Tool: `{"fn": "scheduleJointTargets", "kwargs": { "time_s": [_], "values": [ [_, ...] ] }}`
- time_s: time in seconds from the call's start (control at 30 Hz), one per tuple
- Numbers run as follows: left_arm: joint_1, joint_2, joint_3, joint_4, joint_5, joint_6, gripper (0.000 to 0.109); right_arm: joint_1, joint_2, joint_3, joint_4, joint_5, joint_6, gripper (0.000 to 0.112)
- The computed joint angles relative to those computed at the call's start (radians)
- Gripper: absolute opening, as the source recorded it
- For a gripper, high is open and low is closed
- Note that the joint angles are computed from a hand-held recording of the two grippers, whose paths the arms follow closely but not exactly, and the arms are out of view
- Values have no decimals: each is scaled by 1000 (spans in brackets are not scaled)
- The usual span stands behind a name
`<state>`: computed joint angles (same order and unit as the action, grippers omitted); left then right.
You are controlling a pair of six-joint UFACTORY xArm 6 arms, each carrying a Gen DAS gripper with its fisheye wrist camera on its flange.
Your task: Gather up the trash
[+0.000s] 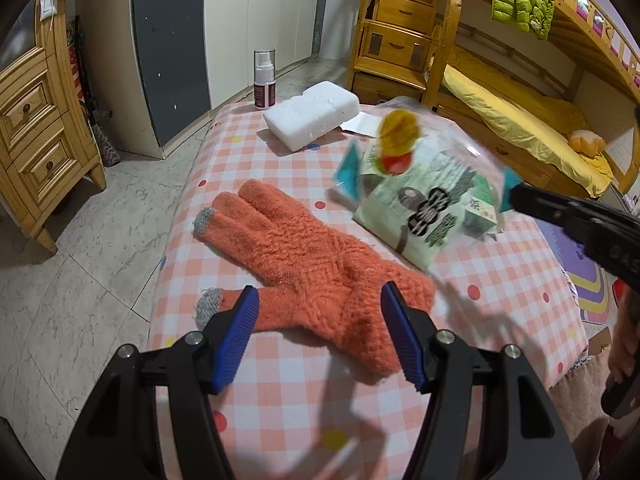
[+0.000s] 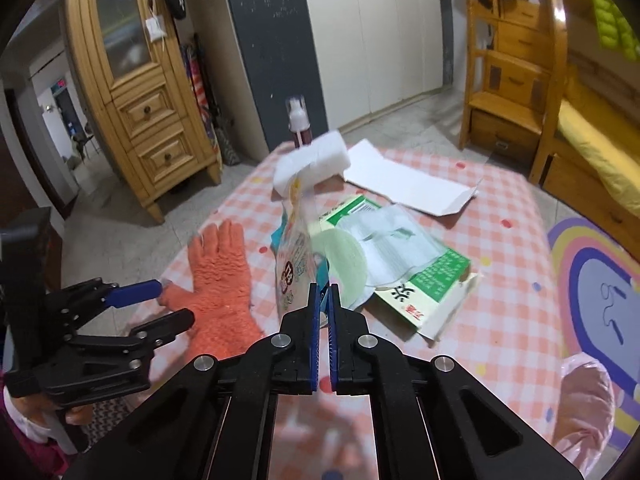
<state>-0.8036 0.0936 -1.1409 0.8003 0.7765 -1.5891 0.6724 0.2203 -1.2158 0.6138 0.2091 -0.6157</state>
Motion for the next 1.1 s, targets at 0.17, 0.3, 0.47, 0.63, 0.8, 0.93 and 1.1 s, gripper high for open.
{"fn": "scheduleJointTargets", "kwargs": {
  "time_s": [0.17, 0.3, 0.47, 0.63, 0.8, 0.93, 1.1],
  "values": [
    [-21, 10, -20, -3, 3, -2, 69, 0, -93, 107, 16, -46, -24, 3],
    [-29, 55, -62, -39, 4, 22, 79, -1, -130, 174, -21, -78, 1, 3],
    [1, 124, -118, -133, -3, 18, 79, 5, -157, 218, 60, -101, -67, 2],
    [1, 177, -165, -113, 27, -2, 65, 15, -186, 246, 143, -113, -142, 2],
    [-14, 155, -147, -70, -14, 18, 22, 24, -226, 268, 274, -120, -261, 2],
    [-52, 84, -117, 23, 0, 5, 21, 33, -278, 279, 466, -136, -431, 2],
    [-113, 34, -159, 113, 44, 25, 21, 21, -350, 293, 689, -136, -613, 2]
  ]
}}
